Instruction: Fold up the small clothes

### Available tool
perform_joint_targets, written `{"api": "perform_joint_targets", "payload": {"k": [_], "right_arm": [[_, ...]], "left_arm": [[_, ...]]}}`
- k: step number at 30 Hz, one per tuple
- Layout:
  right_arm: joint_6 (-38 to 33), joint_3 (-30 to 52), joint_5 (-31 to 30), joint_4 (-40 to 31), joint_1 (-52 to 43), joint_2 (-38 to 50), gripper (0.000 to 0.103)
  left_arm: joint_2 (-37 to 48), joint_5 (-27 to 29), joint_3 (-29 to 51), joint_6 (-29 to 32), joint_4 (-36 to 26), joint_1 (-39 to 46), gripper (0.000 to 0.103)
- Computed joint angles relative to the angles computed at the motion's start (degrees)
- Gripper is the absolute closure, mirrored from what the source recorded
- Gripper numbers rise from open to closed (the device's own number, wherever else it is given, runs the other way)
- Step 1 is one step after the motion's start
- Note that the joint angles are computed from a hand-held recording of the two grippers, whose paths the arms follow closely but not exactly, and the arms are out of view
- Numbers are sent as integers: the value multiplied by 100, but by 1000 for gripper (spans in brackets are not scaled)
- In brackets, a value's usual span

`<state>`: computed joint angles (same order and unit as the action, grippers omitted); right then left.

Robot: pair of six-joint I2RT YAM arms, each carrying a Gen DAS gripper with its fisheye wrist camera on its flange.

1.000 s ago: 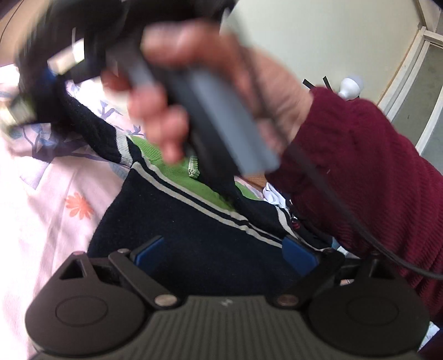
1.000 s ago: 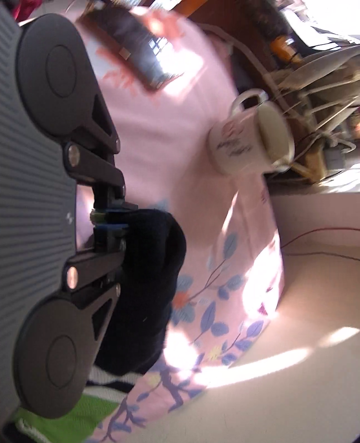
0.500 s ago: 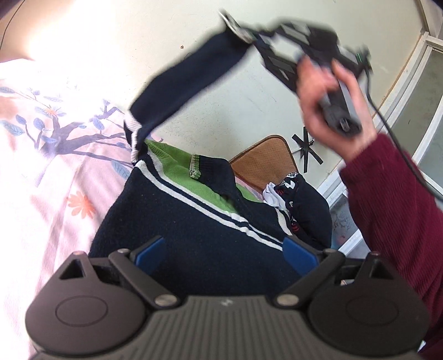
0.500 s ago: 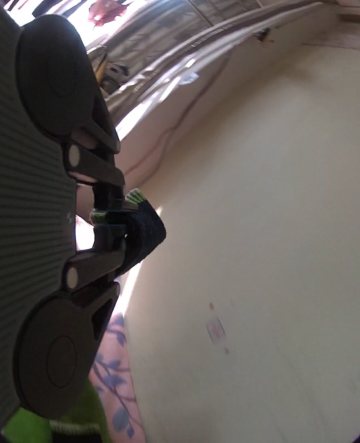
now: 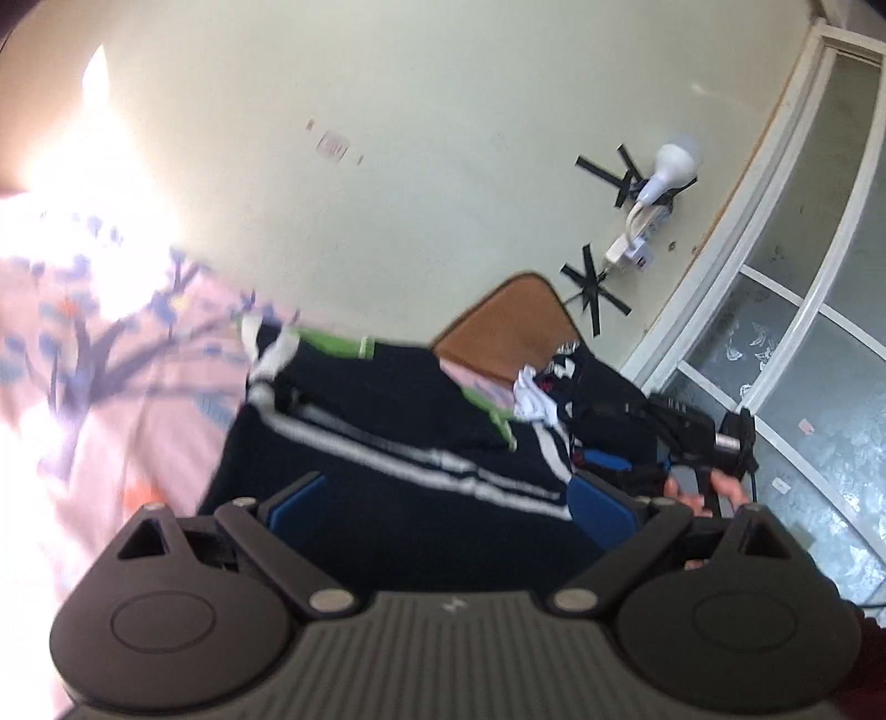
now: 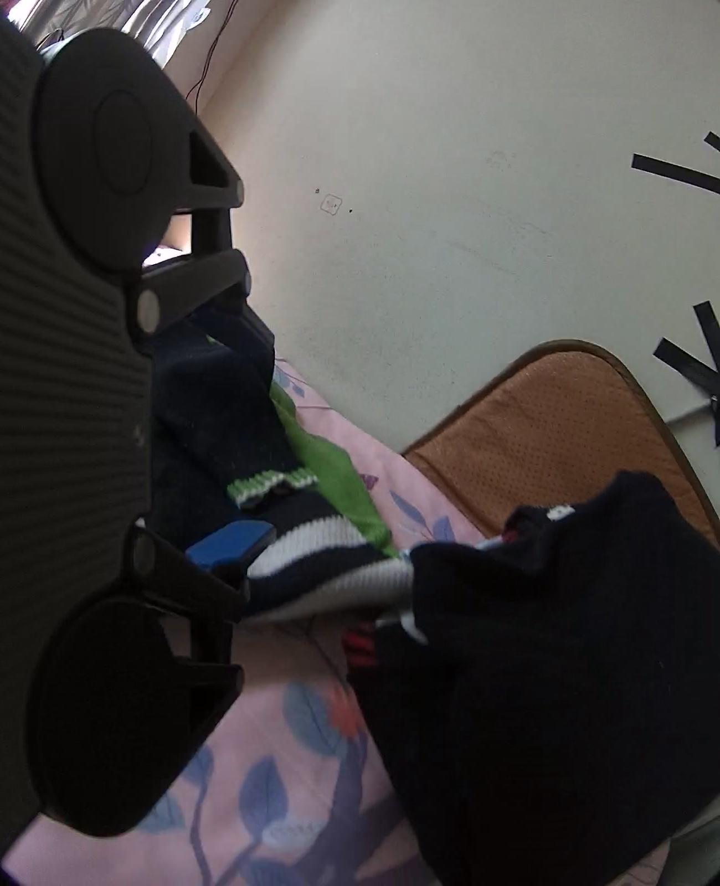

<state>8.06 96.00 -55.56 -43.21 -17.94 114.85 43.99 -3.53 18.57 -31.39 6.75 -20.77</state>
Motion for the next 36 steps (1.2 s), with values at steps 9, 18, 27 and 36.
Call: {"api": "perform_joint_targets", "payload": {"k": [9,18,27,36], "right_arm": [[-1646,662,596,-147,-53,631,32],[-1840,1223,858,98,434,1489,36],[-1397,282,16,1825,831,291,89],[-1159,1211,1045,2059,1469,1172,54]], "left_arm": [[4440,-157,3332,1487,-196,1422,9],[6643,786,4872,834,-451,1944,80],[3573,-636,1914,662,1713,1654,90],[4376,-1921,2460,750,420,1736,68]]}}
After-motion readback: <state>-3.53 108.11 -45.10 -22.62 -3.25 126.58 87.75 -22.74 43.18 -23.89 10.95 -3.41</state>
